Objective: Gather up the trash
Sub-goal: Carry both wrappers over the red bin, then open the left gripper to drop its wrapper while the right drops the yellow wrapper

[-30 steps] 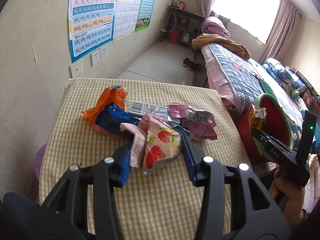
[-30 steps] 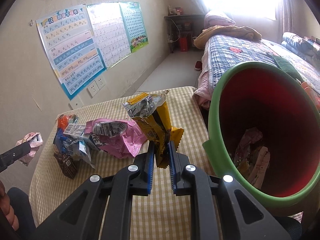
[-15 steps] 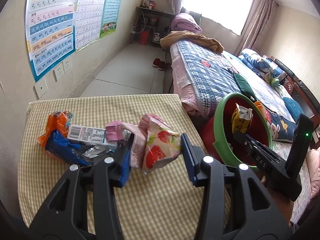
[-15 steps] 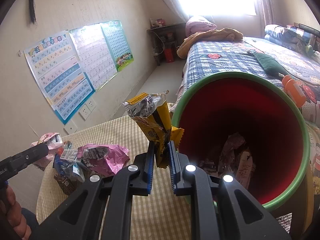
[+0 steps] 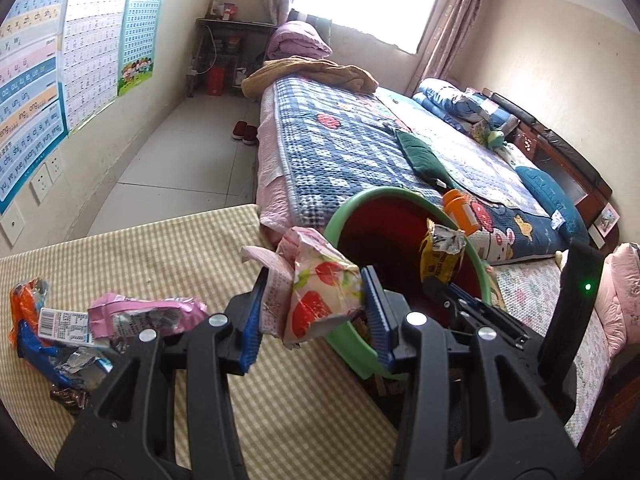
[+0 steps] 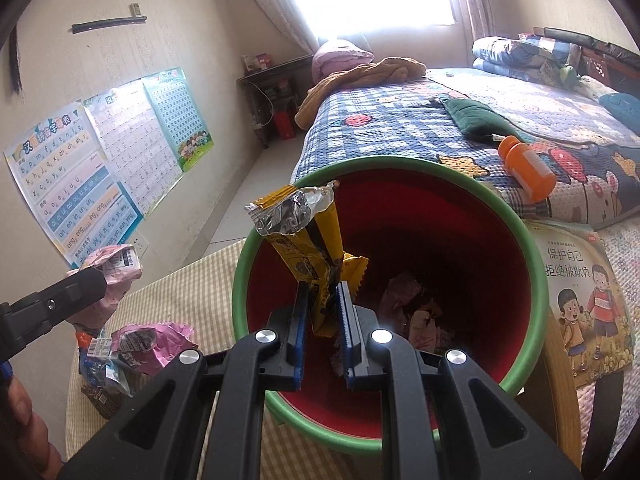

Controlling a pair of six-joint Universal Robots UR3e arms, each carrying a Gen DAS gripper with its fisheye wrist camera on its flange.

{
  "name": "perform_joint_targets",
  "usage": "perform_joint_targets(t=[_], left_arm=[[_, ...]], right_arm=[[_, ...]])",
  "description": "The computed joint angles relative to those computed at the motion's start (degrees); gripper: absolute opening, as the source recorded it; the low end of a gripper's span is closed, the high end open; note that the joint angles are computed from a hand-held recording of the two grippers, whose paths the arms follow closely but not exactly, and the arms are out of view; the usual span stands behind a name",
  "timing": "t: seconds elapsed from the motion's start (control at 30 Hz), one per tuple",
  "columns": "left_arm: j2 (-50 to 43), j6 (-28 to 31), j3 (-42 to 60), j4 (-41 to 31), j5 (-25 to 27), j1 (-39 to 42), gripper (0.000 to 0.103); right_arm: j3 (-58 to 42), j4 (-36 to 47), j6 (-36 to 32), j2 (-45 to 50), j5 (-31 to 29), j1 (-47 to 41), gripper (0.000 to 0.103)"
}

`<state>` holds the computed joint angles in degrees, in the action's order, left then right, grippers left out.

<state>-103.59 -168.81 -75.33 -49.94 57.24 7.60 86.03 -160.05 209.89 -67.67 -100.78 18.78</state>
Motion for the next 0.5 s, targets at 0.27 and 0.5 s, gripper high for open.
perform_joint_targets(t=[0.27,0.5], left_arm=[[-9.11,-0.56,9.33,-1.26,0.49,-7.38,0.043],[-15.89,-1.49,17.29,-3.9,2.14,-10.94,0.044]], right_arm=[[5.86,-1.2,2.74,-4.28,2.52,-4.11,0.015],[5.85,1.28,3.97,-4.21,4.07,-5.93,0.016]])
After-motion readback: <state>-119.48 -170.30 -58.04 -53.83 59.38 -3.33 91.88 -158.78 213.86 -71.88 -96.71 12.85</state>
